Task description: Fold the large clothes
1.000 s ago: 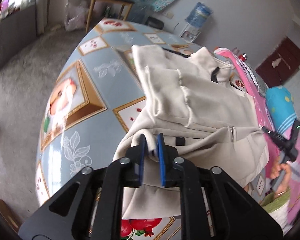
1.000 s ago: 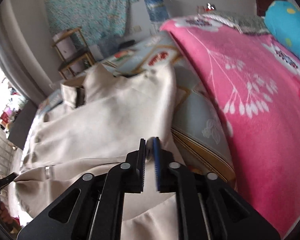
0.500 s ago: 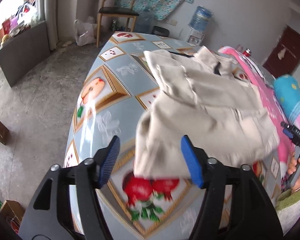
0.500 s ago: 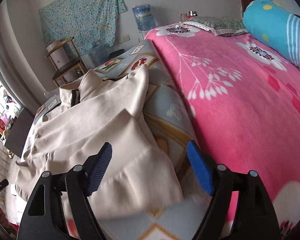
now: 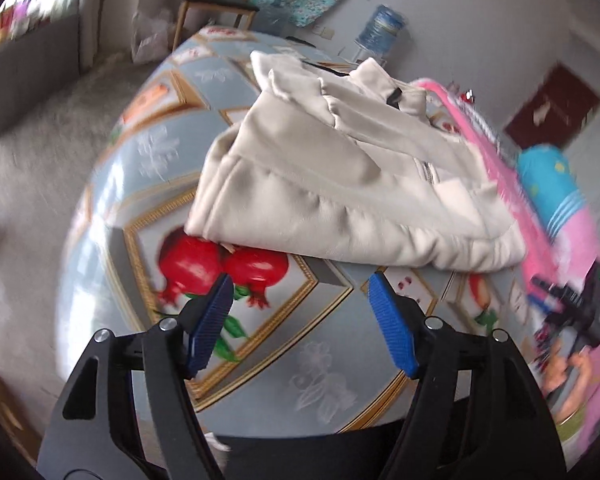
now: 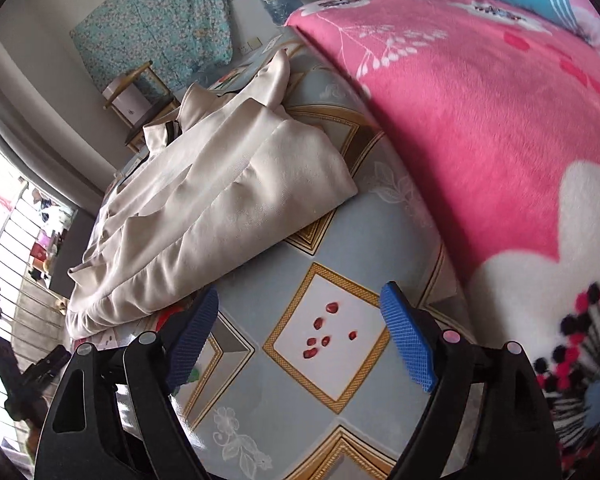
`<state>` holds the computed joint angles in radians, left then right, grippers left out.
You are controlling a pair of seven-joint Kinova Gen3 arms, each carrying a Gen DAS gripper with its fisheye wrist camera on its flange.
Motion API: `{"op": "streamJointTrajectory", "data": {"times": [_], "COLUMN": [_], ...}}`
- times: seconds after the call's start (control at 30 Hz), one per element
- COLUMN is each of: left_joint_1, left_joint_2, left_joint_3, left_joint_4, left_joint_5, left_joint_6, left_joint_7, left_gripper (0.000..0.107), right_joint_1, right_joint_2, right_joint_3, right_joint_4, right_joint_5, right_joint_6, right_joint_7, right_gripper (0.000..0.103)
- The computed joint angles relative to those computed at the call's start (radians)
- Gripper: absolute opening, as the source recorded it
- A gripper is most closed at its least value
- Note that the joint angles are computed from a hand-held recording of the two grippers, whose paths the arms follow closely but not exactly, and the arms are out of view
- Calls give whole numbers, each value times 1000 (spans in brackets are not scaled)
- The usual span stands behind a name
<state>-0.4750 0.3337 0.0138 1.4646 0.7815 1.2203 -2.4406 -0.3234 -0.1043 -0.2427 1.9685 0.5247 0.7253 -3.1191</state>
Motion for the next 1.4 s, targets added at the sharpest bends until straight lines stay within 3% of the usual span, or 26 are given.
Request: {"op": "streamJointTrajectory", "data": {"times": [0.07, 0.23, 0.4, 0.47, 0.57, 0.63, 0.7, 0.77, 0.87, 1.0, 1.1, 1.17, 1.23, 1.3, 1.4], "left_joint_1": [18, -74, -75, -43, 50, 135, 224, 279, 277, 159, 29, -6, 1, 23, 74], "left_joint_2": [15, 24, 34, 26, 16, -1, -7, -20, -91, -200, -257, -282, -321, -344, -324], "left_joint_3": [-17, 119, 131, 98, -2, -71, -137, -162, -90, 88, 182, 164, 87, -5, -138], "left_joint_4": [14, 60, 94, 115, 134, 145, 144, 153, 200, 277, 302, 309, 322, 318, 279], "left_joint_5": [25, 83, 180, 218, 277, 263, 242, 221, 153, 158, 241, 295, 325, 291, 198], "left_joint_6": [-39, -173, -248, -281, -313, -369, -418, -471, -593, -726, -684, -610, -532, -453, -331], "left_joint_7": [33, 105, 133, 134, 113, 127, 103, 36, -86, -249, -371, -452, -519, -533, -442], "left_gripper": [67, 67, 67, 67, 65, 55, 38, 26, 17, 14, 13, 12, 10, 10, 11], "right_joint_1": [7, 14, 1, -14, -36, -29, -29, -103, -227, -207, -235, -247, -257, -260, -256], "right_joint_2": [7, 41, 84, 107, 134, 152, 185, 206, 207, 167, 129, 94, 49, 19, -20], "right_joint_3": [0, 10, 41, 51, 75, 74, 57, 101, 155, 78, 39, 11, -27, -62, -83], "right_joint_4": [1, -6, -5, -13, -27, -45, -97, -144, -195, -217, -216, -205, -177, -150, -81], "right_joint_5": [22, 109, 234, 294, 333, 329, 314, 313, 365, 396, 411, 401, 374, 338, 229], "right_joint_6": [-13, -39, -74, -64, -51, -46, 16, 98, 220, 282, 347, 380, 410, 423, 378], "right_joint_7": [-33, -134, -286, -355, -393, -377, -311, -250, -199, -191, -196, -199, -213, -234, -250], "right_gripper": [81, 79, 67, 64, 51, 41, 30, 23, 20, 18, 18, 18, 18, 18, 20]}}
